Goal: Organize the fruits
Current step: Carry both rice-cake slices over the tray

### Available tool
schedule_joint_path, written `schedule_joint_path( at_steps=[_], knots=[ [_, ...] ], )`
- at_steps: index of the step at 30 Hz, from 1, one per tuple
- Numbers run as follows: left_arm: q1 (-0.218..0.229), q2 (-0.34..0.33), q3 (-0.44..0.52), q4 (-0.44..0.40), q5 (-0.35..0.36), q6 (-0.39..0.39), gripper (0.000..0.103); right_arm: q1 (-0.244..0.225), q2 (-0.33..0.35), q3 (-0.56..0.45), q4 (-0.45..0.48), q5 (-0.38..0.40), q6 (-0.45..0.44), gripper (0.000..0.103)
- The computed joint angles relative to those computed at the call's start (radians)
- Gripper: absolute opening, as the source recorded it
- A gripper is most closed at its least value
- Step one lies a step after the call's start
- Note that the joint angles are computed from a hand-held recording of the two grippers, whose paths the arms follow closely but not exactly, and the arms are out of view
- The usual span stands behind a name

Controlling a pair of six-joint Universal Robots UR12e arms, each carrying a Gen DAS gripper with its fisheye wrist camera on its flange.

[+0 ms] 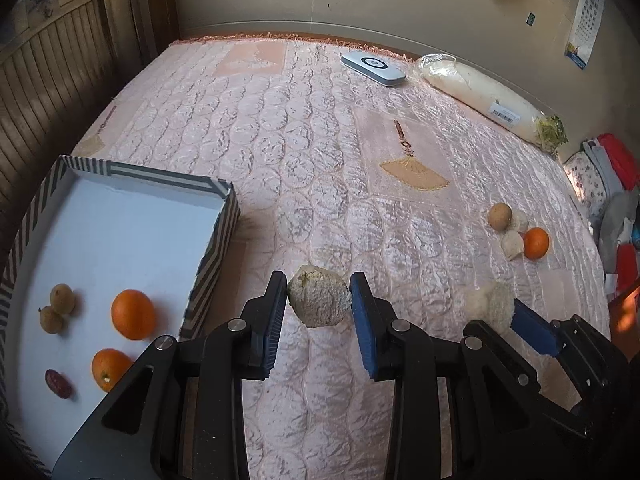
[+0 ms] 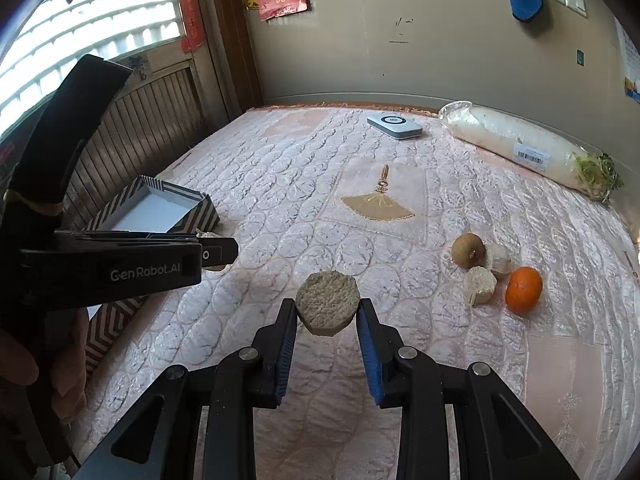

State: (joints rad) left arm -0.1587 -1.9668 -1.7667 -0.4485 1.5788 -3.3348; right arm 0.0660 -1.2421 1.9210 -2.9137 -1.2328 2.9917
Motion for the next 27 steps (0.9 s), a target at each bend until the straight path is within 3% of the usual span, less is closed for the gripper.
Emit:
schedule_joint_path(
  at_steps=[13, 27],
  knots=[
    [0.008, 0.074, -0.128, 0.139, 0.094, 0.001, 0.032, 0.033, -0.028, 0.028, -0.026, 0.007, -0.005, 0.03],
    [0.051, 0.13, -0.211, 0.21, 0.157, -0.025, 0.032, 0.084, -0.029, 0.011, -0.015, 0.02, -0.052, 0.029]
  ],
)
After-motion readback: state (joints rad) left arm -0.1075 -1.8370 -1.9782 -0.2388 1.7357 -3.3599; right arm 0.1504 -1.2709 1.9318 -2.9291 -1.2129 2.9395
